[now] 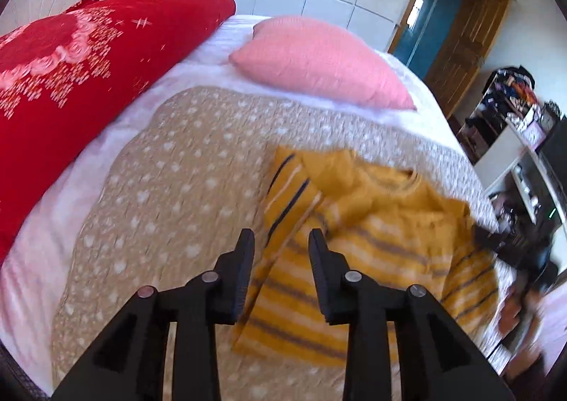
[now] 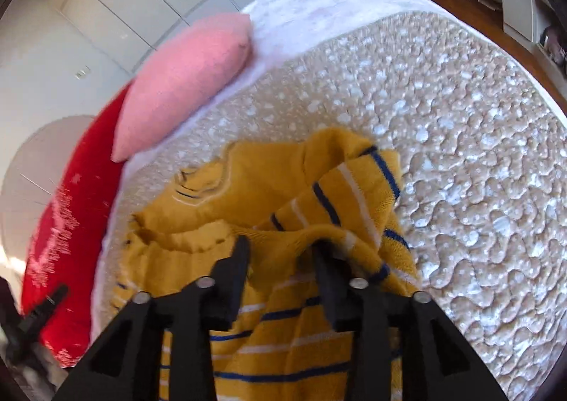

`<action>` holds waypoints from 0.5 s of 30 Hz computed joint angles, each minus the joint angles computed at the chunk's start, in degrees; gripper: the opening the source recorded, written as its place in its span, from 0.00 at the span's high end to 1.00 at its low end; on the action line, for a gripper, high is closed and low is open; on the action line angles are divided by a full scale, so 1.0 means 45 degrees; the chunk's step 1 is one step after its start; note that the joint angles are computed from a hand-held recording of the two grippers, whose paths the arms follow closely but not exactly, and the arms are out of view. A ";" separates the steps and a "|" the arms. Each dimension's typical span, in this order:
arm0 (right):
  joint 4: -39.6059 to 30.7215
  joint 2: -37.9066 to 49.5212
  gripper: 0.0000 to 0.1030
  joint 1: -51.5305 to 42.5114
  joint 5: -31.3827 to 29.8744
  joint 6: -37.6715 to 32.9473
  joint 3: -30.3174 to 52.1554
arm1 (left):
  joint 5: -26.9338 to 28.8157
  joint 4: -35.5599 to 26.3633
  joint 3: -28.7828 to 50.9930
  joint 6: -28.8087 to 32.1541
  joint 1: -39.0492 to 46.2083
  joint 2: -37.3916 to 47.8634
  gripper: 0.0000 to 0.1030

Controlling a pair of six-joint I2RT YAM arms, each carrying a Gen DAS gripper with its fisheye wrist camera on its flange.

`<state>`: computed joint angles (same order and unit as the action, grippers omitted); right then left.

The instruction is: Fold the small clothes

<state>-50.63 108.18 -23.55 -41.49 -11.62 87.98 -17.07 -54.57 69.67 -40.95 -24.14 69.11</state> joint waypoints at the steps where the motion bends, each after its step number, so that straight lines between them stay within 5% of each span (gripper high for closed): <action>1: -0.0009 -0.0279 0.50 -0.0212 -0.0156 -0.0154 -0.0152 | -0.0154 -0.0081 -0.0338 -0.0147 -0.0208 -0.0296 0.67; 6: -0.0642 -0.1918 0.49 -0.1073 -0.0483 -0.1159 -0.0583 | -0.0979 -0.0452 -0.1713 -0.1025 -0.1382 -0.1308 0.55; 10: -0.1636 -0.3049 0.48 -0.1711 -0.0534 -0.2858 -0.1668 | -0.0499 0.0241 -0.2479 -0.0493 -0.1267 -0.0785 0.47; 15: -0.2655 -0.4443 0.48 -0.2881 -0.0311 -0.5559 -0.3657 | 0.0008 0.1303 -0.2984 -0.0146 -0.0866 0.0763 0.49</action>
